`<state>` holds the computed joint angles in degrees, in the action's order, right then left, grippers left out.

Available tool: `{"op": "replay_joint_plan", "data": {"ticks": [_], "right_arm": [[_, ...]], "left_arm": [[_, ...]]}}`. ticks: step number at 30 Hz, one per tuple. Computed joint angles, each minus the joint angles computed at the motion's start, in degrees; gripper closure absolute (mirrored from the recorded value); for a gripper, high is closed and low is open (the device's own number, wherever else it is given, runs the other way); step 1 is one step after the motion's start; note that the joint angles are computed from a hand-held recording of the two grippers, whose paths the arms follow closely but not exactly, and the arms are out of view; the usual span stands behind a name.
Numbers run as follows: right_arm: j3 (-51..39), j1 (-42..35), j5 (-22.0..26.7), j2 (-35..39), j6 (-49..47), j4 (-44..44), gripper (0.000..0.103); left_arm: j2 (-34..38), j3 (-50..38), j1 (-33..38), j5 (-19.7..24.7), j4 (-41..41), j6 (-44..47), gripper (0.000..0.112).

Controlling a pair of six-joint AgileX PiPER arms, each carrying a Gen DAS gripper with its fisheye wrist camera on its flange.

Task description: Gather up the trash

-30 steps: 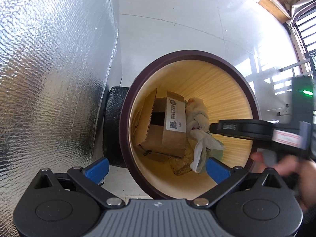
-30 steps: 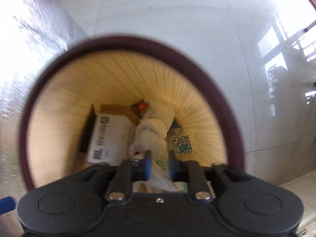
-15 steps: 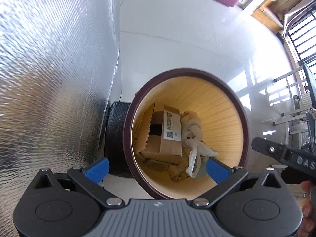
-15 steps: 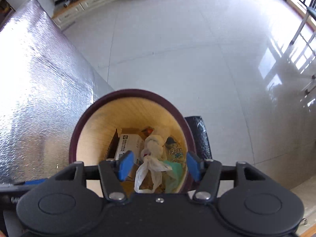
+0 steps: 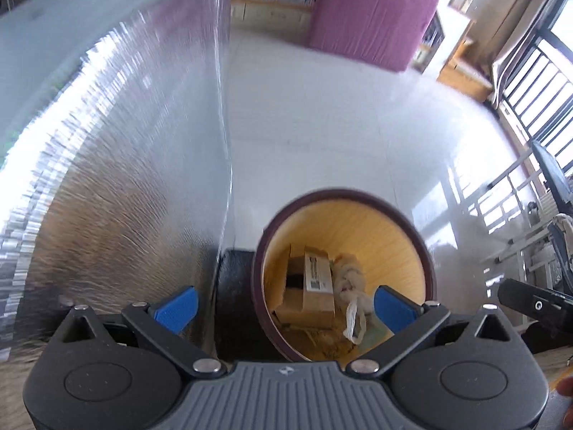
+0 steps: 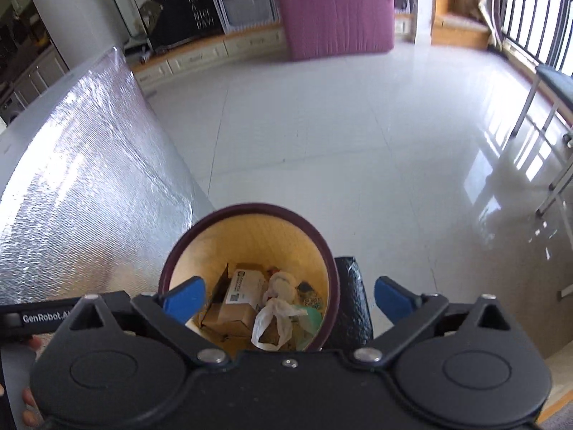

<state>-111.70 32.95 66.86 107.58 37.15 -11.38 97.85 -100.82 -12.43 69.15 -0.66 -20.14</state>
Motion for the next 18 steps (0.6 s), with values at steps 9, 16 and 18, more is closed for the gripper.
{"op": "replay_joint_plan", "data": {"ticks": [9, 16, 18], "right_arm": [[5.40, 6.36, -1.80, -8.70, 6.32, -9.21, 0.000], [8.99, 12.52, -0.57, -15.25, 12.45, -16.62, 0.000], [9.98, 14.70, 0.21, -17.00, 14.26, -18.88, 0.000]], "left_arm": [[-8.90, 0.34, -3.74, -1.23, 4.24, 0.80, 0.009], [-14.99, 0.24, -6.90, 0.05, 7.90, 0.10, 0.009], [-16.68, 0.66, -8.25, 0.57, 9.42, -0.96, 0.009]]}}
